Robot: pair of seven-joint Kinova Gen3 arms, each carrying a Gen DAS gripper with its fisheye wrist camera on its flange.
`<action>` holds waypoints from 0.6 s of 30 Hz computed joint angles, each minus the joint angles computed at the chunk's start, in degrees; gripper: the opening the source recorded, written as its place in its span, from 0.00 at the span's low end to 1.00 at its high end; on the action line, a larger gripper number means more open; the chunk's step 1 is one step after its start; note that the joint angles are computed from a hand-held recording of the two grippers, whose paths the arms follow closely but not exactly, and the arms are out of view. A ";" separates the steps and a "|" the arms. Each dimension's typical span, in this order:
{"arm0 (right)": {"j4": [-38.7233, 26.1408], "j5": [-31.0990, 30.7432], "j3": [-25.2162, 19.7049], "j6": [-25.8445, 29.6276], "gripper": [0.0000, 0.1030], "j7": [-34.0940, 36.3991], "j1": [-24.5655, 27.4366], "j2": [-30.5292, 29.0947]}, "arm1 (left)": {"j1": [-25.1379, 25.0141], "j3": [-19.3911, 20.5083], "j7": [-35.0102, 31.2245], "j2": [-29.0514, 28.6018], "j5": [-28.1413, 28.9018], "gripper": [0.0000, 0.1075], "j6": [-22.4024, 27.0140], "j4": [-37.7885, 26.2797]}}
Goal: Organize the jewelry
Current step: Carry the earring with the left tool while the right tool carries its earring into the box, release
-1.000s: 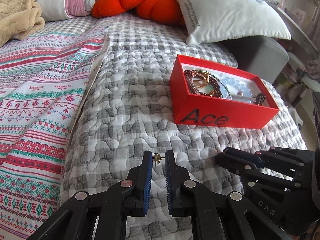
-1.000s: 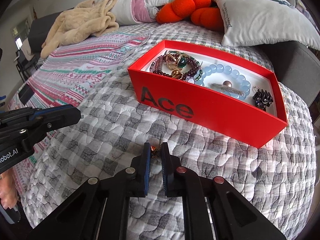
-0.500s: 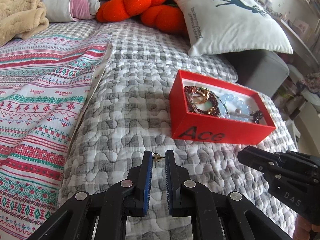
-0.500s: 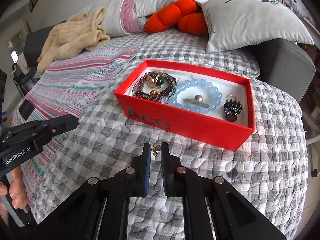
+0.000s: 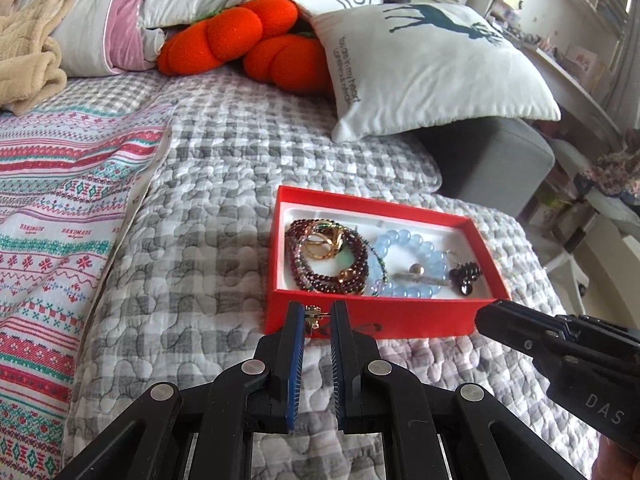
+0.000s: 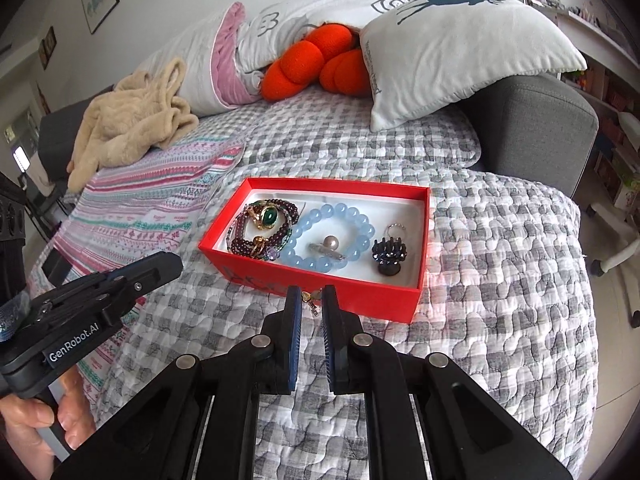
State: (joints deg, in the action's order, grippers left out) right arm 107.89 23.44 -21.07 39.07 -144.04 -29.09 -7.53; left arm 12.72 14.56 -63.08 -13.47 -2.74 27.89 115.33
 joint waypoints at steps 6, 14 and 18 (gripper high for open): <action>0.84 -0.83 1.19 -1.27 0.10 0.46 1.64 -1.08 | -0.96 2.53 2.73 2.06 -3.41 0.07 -2.91 -0.50; 1.77 -3.17 2.14 -2.37 0.10 2.77 3.64 -1.50 | -2.17 5.73 9.86 5.24 -11.71 0.07 -5.49 -1.41; 1.98 -3.59 2.27 -2.50 0.10 3.64 4.34 -1.35 | -1.64 6.63 15.30 7.07 -17.67 0.07 -5.77 -2.09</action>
State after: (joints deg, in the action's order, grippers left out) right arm 109.87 19.85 -18.80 36.56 -140.40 -24.75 -8.88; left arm 11.08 21.18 -47.78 -6.40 -20.40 22.12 113.25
